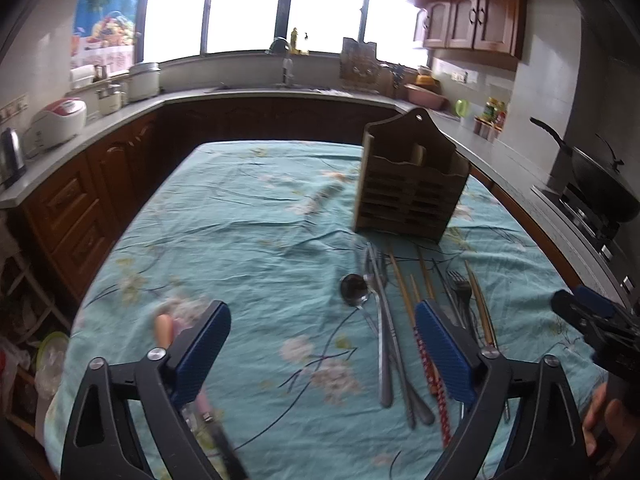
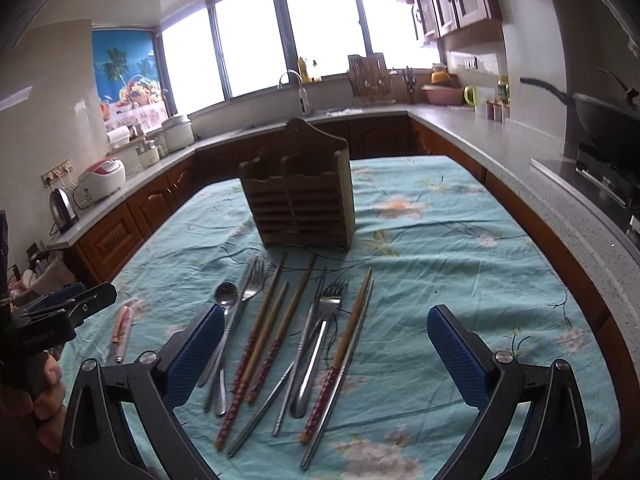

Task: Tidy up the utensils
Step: 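Grasp a metal knife with the left tool while the right tool grasps a chopstick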

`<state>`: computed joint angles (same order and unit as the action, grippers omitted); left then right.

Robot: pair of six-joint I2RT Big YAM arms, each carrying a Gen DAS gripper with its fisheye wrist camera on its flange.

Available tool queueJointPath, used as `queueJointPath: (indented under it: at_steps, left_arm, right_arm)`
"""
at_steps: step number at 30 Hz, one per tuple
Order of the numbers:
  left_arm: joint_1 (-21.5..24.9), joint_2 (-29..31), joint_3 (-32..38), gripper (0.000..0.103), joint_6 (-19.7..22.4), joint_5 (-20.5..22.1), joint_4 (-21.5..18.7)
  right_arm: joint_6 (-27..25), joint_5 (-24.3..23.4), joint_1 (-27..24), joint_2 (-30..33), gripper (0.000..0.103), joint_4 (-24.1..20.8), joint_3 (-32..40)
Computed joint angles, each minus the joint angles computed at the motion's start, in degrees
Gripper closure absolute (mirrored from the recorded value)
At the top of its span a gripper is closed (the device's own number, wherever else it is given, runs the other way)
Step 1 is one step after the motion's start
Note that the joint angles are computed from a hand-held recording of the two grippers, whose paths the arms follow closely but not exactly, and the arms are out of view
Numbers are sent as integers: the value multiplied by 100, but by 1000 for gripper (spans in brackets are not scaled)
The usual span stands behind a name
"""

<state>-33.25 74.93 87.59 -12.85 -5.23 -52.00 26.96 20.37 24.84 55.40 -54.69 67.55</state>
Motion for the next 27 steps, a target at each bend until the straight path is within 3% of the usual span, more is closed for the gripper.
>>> queueJointPath:
  at_steps: [5,13,16,27]
  left_arm:
    - [36,557,503,31,132,372,-195]
    - [158,1738,1597,59,357,970,-695]
    - [164,2139,2004,67,446,1064,-888]
    - [72,3277,3268,81,617,993,-1550]
  right_arm:
    - [83,-473,-443,242,24,41,10]
    - [157,-1352,-1141,851,67,265,59]
    - [109,-1563,-1296,1094,72,202,107]
    - [83,-2011,-1552,1563,80,236,243]
